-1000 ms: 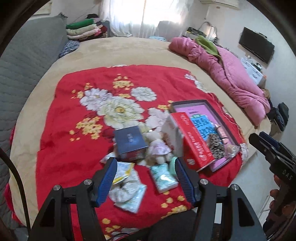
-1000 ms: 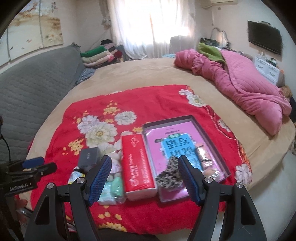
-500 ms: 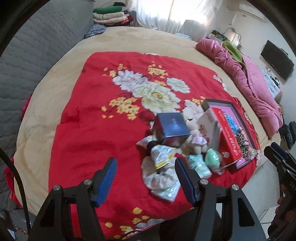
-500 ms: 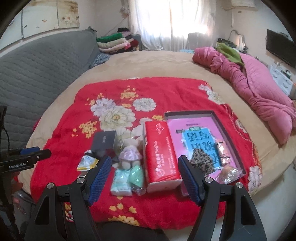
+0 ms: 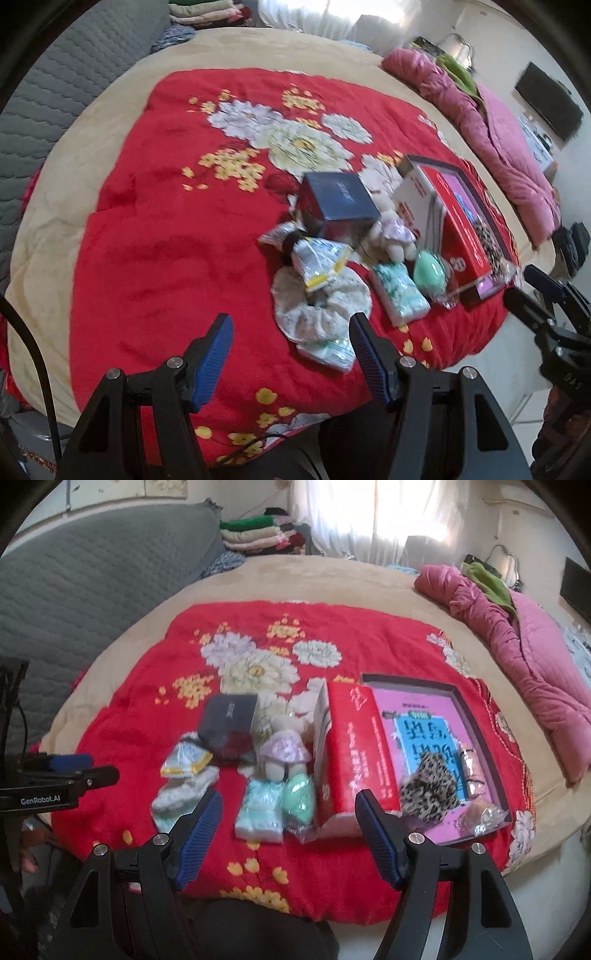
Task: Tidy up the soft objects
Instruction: 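Move both open tools back toward the pile of items, then grasp the white floral scrunchie with the left tool while the right tool grasps the green tissue pack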
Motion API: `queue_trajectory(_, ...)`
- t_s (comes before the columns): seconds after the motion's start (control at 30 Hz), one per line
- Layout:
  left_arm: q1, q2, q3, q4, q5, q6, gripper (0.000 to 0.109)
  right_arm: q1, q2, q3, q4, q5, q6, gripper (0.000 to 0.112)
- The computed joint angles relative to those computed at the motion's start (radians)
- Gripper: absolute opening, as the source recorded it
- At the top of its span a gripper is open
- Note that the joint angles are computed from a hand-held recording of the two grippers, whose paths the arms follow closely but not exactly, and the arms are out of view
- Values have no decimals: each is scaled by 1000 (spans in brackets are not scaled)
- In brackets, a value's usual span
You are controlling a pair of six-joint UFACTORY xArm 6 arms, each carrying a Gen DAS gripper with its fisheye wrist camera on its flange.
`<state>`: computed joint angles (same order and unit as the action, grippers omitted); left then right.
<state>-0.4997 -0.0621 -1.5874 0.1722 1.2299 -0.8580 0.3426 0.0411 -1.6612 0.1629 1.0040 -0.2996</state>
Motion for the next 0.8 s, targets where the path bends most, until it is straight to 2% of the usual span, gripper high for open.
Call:
queue_trajectory(0.33, -11, 34, 29, -57, -37, 31, 64, 34, -2, 71, -85, -29, 26, 75)
queue_trajectory(0.53, 4, 47, 52, -102, -67, 52, 64, 59, 22, 86, -58, -1, -30, 75)
queue_trajectory(0.63, 4, 79, 23, -104, -54, 72, 64, 62, 55, 61, -32, 52, -8, 75)
queue_trajectory(0.8, 12, 120, -5, -127, -47, 94, 64, 58, 77, 59, -14, 80, 70, 75)
